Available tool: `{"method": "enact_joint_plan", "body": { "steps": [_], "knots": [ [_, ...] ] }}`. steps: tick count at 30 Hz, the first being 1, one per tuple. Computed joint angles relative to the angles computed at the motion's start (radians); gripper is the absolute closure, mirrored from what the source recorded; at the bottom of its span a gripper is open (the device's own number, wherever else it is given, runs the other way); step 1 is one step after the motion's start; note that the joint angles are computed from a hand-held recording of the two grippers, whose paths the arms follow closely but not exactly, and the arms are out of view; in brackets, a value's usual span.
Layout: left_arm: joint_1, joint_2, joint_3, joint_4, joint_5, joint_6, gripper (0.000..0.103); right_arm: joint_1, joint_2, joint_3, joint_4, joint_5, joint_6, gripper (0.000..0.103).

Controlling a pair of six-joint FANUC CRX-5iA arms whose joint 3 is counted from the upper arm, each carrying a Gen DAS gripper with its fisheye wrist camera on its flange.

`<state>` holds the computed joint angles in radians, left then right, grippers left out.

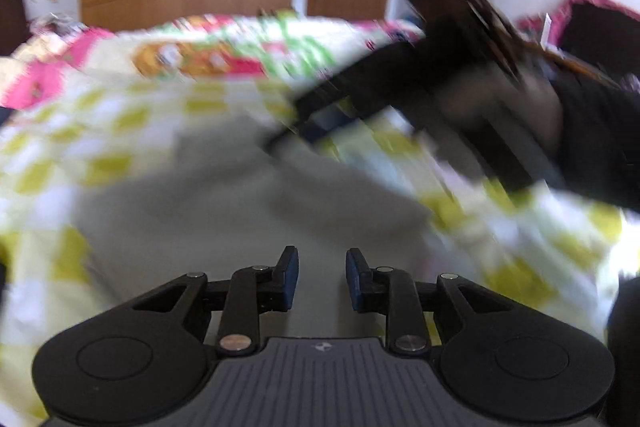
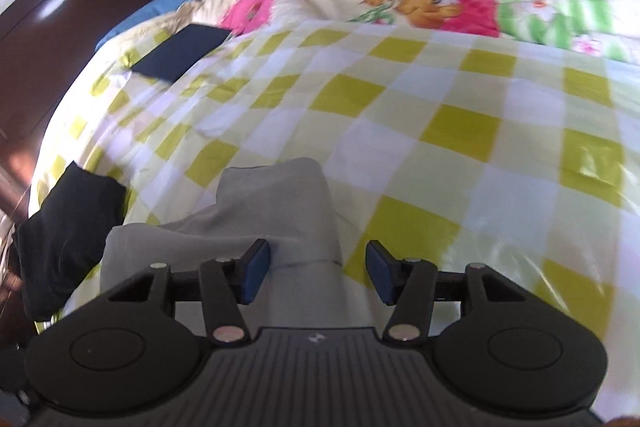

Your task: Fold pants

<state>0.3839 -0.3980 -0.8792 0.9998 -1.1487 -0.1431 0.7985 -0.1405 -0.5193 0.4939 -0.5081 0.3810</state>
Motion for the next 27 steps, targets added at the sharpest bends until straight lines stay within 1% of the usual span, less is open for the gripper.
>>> {"method": "enact_joint_plan", "body": {
  "steps": [2, 4, 5, 6, 7, 8, 11, 14, 15, 16, 17, 19, 20, 21, 22, 23, 24, 25, 26, 27],
  "knots": [
    [-0.002, -0.001, -0.025, -0.017, 0.012, -0.025, 0.064, -0.017, 0.041, 0.048, -0.053, -0.011, 0.111, 0.048],
    [0.001, 0.0, -0.037, -0.008, 0.013, -0.059, 0.063, -0.049, 0.066, 0.093, -0.169, 0.016, 0.225, 0.049],
    [0.003, 0.01, -0.029, -0.016, 0.004, -0.057, 0.063, -0.068, 0.076, 0.122, -0.252, 0.022, 0.304, 0.057],
    [0.005, 0.022, -0.018, -0.025, -0.006, -0.049, 0.063, -0.08, 0.089, 0.149, -0.3, 0.015, 0.354, 0.069],
    [0.007, 0.035, -0.009, -0.031, -0.014, -0.041, 0.063, -0.086, 0.105, 0.171, -0.305, -0.002, 0.361, 0.095],
    [0.006, 0.045, -0.002, -0.035, -0.018, -0.037, 0.063, -0.093, 0.121, 0.197, -0.331, -0.026, 0.378, 0.095],
    [0.011, 0.056, -0.002, -0.028, -0.027, -0.04, 0.063, -0.108, 0.162, 0.256, -0.382, -0.072, 0.418, 0.096],
    [0.011, 0.052, -0.018, -0.017, -0.015, -0.068, 0.063, -0.141, 0.203, 0.301, -0.452, -0.056, 0.423, 0.097],
    [0.01, 0.049, -0.023, -0.014, -0.01, -0.073, 0.063, -0.16, 0.221, 0.325, -0.498, -0.058, 0.433, 0.097],
    [0.004, 0.052, -0.023, -0.011, -0.002, -0.067, 0.063, -0.171, 0.232, 0.324, -0.5, -0.036, 0.392, 0.098],
    [0.001, 0.055, -0.023, -0.007, 0.002, -0.06, 0.063, -0.178, 0.245, 0.332, -0.505, -0.032, 0.381, 0.098],
    [-0.002, 0.057, -0.021, -0.005, 0.004, -0.044, 0.063, -0.172, 0.248, 0.323, -0.474, -0.017, 0.353, 0.097],
    [-0.001, 0.06, -0.02, -0.003, 0.0, -0.033, 0.063, -0.17, 0.239, 0.316, -0.466, -0.011, 0.339, 0.091],
    [0.004, 0.065, -0.017, -0.003, -0.009, -0.022, 0.063, -0.167, 0.218, 0.299, -0.467, 0.0, 0.335, 0.088],
    [0.011, 0.072, -0.013, -0.003, -0.021, -0.012, 0.062, -0.158, 0.189, 0.267, -0.432, 0.011, 0.299, 0.085],
    [0.017, 0.079, -0.008, -0.004, -0.032, -0.002, 0.062, -0.145, 0.152, 0.226, -0.371, 0.014, 0.24, 0.077],
    [0.024, 0.082, -0.004, -0.004, -0.042, 0.007, 0.061, -0.134, 0.114, 0.198, -0.353, 0.004, 0.221, 0.073],
    [0.03, 0.086, 0.0, -0.004, -0.052, 0.014, 0.061, -0.124, 0.071, 0.168, -0.365, -0.005, 0.227, 0.068],
    [0.034, 0.087, 0.004, -0.008, -0.056, 0.02, 0.061, -0.112, 0.034, 0.147, -0.387, -0.027, 0.241, 0.065],
    [0.038, 0.089, 0.012, -0.014, -0.065, 0.035, 0.061, -0.095, 0.005, 0.134, -0.407, -0.067, 0.262, 0.065]
  ]
}}
